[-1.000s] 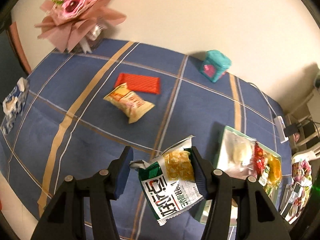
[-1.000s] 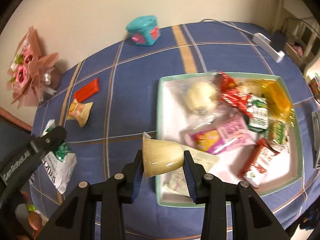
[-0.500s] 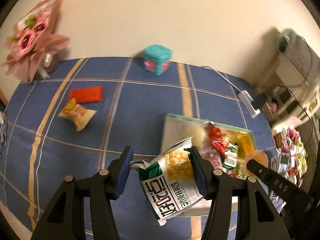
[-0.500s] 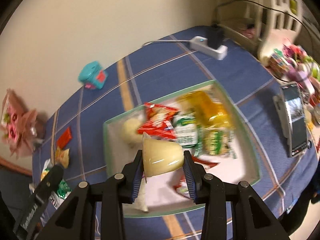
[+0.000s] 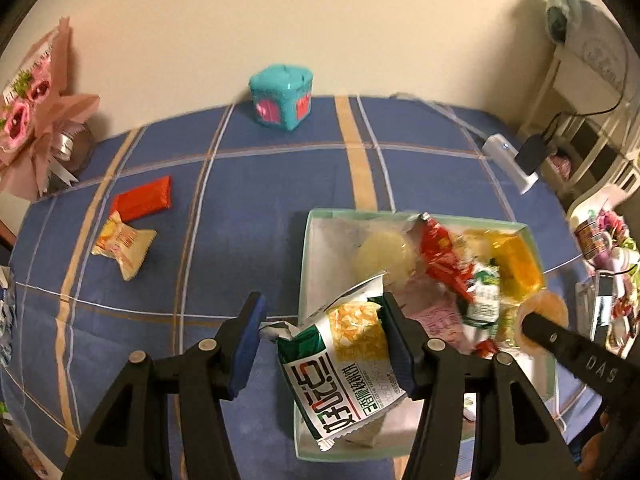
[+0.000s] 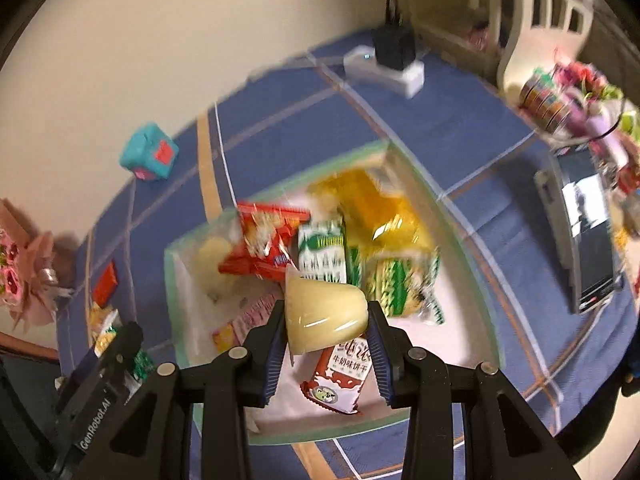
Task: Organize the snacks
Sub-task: 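Carry the cracker pack with the left tool while the right tool carries the pudding cup into the tray, then withdraw both open tools from the tray toward the red wafer bar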
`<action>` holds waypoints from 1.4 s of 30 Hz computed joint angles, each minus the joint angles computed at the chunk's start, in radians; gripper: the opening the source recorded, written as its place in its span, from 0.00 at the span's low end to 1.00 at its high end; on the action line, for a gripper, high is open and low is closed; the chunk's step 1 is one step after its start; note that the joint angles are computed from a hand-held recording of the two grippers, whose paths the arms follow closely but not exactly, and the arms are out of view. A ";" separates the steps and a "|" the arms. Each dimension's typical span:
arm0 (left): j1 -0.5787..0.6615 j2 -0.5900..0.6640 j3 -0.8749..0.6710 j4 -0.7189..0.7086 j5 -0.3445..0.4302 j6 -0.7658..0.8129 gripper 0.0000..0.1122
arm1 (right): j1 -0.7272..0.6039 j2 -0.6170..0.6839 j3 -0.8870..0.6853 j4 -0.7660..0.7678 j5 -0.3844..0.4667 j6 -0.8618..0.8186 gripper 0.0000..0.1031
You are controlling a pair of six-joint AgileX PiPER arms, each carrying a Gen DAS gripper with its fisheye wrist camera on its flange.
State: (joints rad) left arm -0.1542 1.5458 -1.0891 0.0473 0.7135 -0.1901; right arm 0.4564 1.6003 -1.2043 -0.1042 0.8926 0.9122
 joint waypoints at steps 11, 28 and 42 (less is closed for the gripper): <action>-0.015 0.110 -0.011 0.029 -0.073 -0.020 0.52 | -0.025 0.096 -0.001 0.067 0.000 -0.058 0.39; -0.043 0.111 -0.079 0.065 0.034 -0.036 0.63 | 0.007 0.098 -0.058 0.022 0.041 -0.042 0.40; 0.010 0.113 -0.135 0.094 0.170 -0.083 0.86 | 0.043 0.121 -0.097 -0.047 0.093 -0.015 0.78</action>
State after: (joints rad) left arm -0.1445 1.6588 -1.2237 0.1417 0.8837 -0.2733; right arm 0.4998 1.7215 -1.3015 -0.1509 0.9859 0.8977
